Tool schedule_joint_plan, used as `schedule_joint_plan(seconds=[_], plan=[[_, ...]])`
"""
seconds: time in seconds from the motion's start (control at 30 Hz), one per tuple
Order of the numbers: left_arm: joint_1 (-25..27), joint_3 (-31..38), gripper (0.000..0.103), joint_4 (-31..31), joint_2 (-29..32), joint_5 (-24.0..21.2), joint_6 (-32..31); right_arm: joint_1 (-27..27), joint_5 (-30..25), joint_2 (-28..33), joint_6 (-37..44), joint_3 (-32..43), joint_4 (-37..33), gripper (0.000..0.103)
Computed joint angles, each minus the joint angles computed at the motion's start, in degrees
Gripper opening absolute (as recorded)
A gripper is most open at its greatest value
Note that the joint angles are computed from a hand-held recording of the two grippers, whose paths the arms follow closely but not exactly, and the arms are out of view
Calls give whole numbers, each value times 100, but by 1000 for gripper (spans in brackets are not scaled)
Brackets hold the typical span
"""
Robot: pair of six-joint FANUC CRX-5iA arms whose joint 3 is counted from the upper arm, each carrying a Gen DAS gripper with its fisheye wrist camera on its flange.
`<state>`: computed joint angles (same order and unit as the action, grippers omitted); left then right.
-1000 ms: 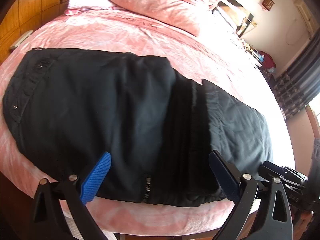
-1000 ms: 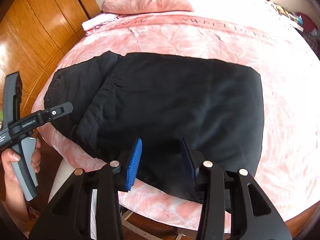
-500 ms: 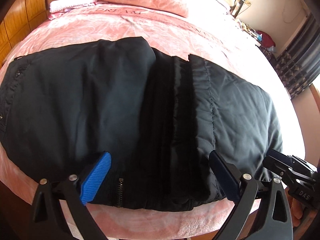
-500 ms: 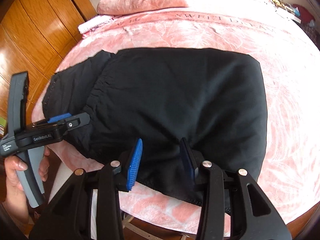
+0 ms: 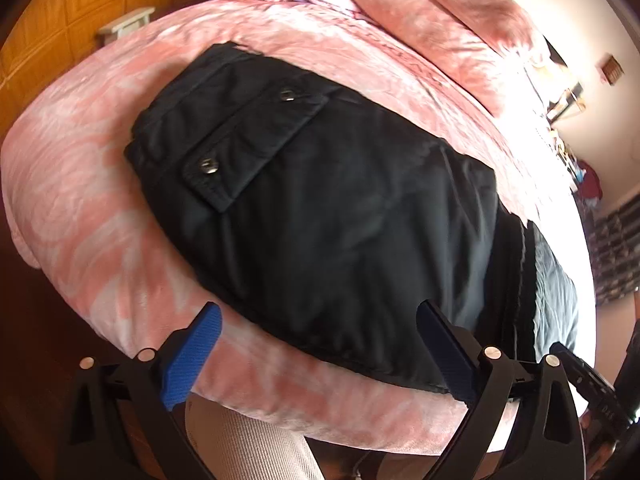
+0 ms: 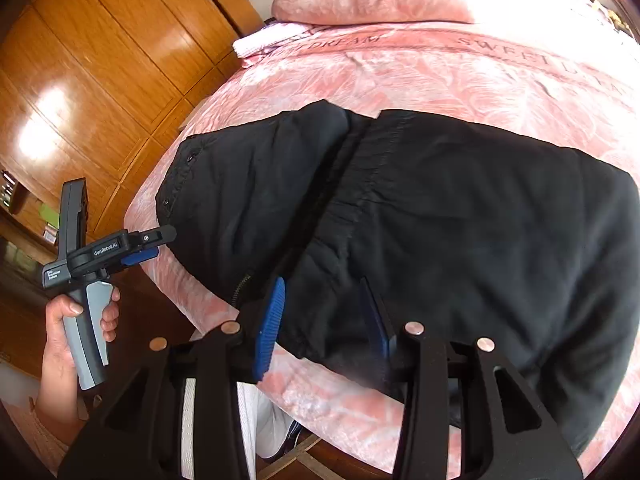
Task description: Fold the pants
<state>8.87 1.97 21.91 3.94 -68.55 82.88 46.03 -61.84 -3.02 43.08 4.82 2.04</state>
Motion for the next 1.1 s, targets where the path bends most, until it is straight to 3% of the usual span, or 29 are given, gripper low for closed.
schedule_joint_plan(seconds=[0.27,0.63,0.7,0.8,0.93,1.1], plan=[[621,-466,95,788,181,297,183,-63,-283,530,62,364,-34,39],[796,-722,95,1743,476,670,209,-92,-317,611,66,297,-109,39],[846,-816,91,1907,464,793,216,-130,-287,603,64,294,-167,39],[904,-922,78,1988,425,1139,353,-167,-256,553,99,245,-218,39],[970,-979,74,2283,535,1362,465,-176,-300,559,157,265,-211,40],[902,-685,74,1998,686,1322,576,-164,-319,570,168,276,-195,40]])
